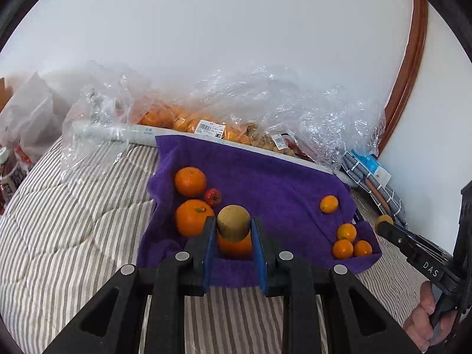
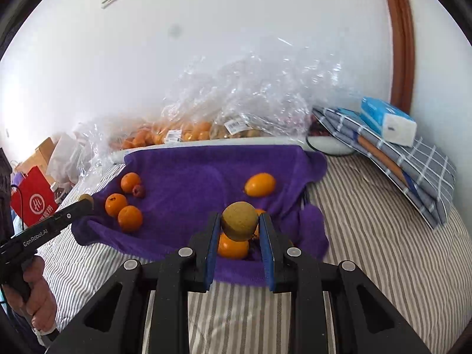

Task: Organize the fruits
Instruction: 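Carry the yellow-green fruit in the right gripper while the left carries its fruit over the towel, then open the right gripper over the towel while the left releases its fruit there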

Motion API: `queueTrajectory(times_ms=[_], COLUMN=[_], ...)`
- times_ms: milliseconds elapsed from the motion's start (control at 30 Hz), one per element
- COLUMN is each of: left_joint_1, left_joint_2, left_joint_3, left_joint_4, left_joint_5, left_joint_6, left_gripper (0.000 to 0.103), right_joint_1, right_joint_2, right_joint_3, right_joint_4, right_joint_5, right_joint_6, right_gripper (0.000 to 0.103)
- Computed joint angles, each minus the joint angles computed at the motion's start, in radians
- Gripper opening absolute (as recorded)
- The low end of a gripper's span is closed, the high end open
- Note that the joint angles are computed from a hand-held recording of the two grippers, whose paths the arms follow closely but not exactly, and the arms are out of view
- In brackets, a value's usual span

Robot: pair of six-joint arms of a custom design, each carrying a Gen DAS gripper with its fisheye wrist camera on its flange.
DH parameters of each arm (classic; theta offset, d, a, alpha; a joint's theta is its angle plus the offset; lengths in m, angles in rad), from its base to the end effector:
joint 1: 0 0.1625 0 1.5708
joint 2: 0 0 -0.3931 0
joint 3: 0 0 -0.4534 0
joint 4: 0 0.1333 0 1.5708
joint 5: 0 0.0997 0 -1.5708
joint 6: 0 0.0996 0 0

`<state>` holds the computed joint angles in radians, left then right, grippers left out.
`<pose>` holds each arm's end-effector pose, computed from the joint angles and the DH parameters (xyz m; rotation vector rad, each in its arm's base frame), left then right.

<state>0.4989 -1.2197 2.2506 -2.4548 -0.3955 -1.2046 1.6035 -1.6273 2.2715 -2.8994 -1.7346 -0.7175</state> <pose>-0.2973 -0.4185 0.0902 -0.0386 2.2197 -1.2727 0.1327 -0.4756 0.2696 0.8974 -2.4903 0.8149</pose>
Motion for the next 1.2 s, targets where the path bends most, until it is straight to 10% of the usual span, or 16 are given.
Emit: queueTrajectory(times_ms=[367,1033,1200], left_joint_1=[0.134,0.16,0.154], left_joint_2=[0.13,0.166,0.166], left_joint_3=[-0.115,-0.128,-0.119], left_joint_4=[-0.219,-0.229,-0.257], left_joint_5=[-0.035,-0.069,-0.065], left_joint_6=[0.248,0.297,0.309], left_gripper=[0.023,0.023,0.028], right_joint_1=[0.008,0.017,0.013], right_joint_2=[0.181,0.219,0.211], right_joint_3=[-0.101,-0.065,-0.06], right_joint_4=[0.019,-0.048,-0.058], right_joint_5=[-0.02,-0.058,-0.052], right_joint_6=[-0.06,-0.128,-0.119], right_gripper=[0.026,0.026,0.043])
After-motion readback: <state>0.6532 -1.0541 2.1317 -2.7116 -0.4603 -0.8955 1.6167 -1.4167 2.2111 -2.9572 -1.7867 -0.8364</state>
